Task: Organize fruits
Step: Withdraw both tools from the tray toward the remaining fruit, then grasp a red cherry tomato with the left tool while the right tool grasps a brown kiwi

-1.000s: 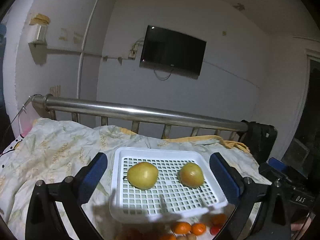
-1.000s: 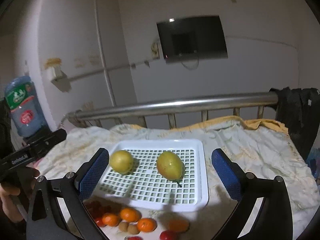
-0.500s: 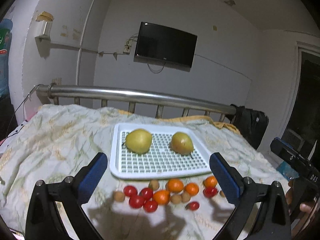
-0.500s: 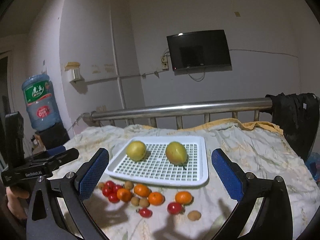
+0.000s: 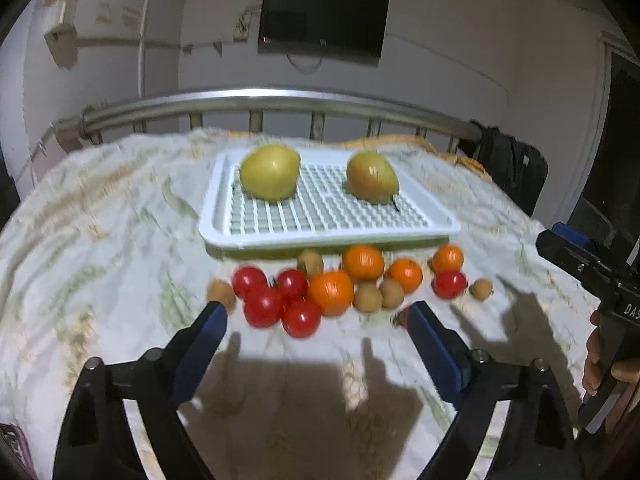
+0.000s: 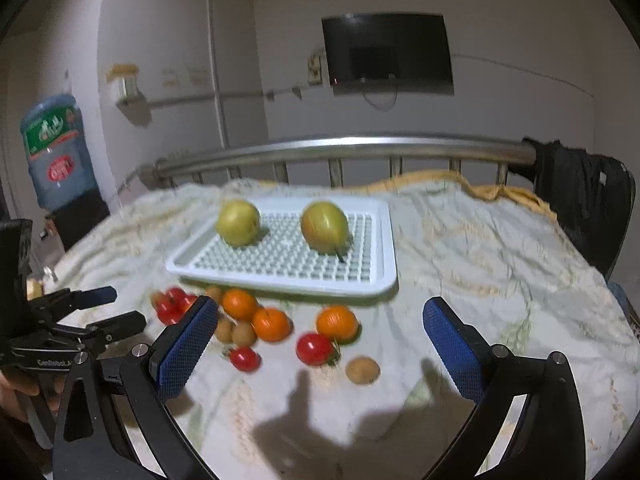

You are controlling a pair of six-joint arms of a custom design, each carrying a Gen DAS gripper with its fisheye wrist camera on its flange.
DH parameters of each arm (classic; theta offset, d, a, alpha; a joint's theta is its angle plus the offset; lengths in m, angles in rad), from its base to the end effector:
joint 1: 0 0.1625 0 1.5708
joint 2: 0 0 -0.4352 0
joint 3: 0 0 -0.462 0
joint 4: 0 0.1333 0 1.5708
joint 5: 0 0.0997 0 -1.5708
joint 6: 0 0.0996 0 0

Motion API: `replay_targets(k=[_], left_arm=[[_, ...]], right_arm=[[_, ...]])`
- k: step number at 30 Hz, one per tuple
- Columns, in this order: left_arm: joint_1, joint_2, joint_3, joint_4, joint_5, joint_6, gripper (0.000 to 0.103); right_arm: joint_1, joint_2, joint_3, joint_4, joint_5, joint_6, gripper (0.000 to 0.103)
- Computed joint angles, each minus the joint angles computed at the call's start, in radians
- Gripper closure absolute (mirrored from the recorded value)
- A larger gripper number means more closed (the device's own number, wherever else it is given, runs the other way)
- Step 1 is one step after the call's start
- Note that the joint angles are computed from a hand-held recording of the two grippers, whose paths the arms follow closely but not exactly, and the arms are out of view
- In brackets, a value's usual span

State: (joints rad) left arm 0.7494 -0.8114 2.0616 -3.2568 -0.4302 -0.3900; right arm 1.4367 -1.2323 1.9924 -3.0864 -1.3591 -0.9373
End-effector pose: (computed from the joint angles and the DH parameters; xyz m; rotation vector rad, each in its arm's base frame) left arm -0.2525 -0.5407 0.0441 0.1619 2.1653 -1.1763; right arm 0.0701 -0.6338 0.2522 1.1722 -2.4659 1.0787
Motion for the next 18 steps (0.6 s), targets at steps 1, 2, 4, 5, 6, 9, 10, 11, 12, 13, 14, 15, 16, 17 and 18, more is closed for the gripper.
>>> replay_targets(k=[1,2,4,5,6,9,10,11,12,13,14,15,16,17,18], left_arm=[[0.006,0.002,-0.002,0.017,-0.006,-0.014,0.012],[0.012,0.003,-0.004,0.037,-0.011,-0.027,0.013],[0.021,0.004,-0.007,0.068,-0.021,-0.051,0.016],[0.027,0.002,-0.009,0.088,-0.033,-0.066,0.017],[0.033,0.0,-0.01,0.103,-0.045,-0.078,0.018],[0.05,-0.008,-0.017,0.16,-0.07,-0.117,0.023],[0.055,-0.01,-0.02,0.178,-0.076,-0.13,0.024],[0.059,-0.014,-0.021,0.188,-0.083,-0.141,0.026],[0.063,-0.017,-0.023,0.193,-0.089,-0.147,0.027],[0.065,-0.019,-0.027,0.206,-0.089,-0.156,0.031],[0.068,-0.019,-0.032,0.217,-0.089,-0.158,0.035],[0.071,-0.018,-0.039,0.227,-0.089,-0.155,0.036],[0.074,-0.017,-0.044,0.236,-0.088,-0.154,0.038],[0.077,-0.016,-0.049,0.243,-0.088,-0.154,0.038],[0.08,-0.014,-0.052,0.245,-0.088,-0.156,0.038]], right_arm=[[0.0,0.007,-0.004,0.004,-0.016,-0.005,0.001],[-0.001,0.013,-0.008,0.008,-0.03,-0.011,0.001],[0.001,0.027,-0.015,0.013,-0.063,-0.018,0.004],[0.001,0.035,-0.022,0.019,-0.081,-0.022,0.005],[0.004,0.045,-0.031,0.028,-0.108,-0.026,0.007],[0.008,0.07,-0.057,0.064,-0.168,-0.024,0.017],[0.009,0.08,-0.068,0.078,-0.193,-0.021,0.021],[0.011,0.087,-0.074,0.084,-0.209,-0.018,0.024],[0.012,0.094,-0.082,0.092,-0.228,-0.017,0.024],[0.015,0.1,-0.088,0.098,-0.244,-0.014,0.027],[0.016,0.107,-0.095,0.104,-0.259,-0.01,0.031],[0.016,0.113,-0.102,0.114,-0.27,-0.005,0.033],[0.017,0.118,-0.11,0.128,-0.281,0.003,0.036],[0.016,0.122,-0.116,0.138,-0.289,0.012,0.039],[0.016,0.125,-0.12,0.144,-0.294,0.02,0.04]])
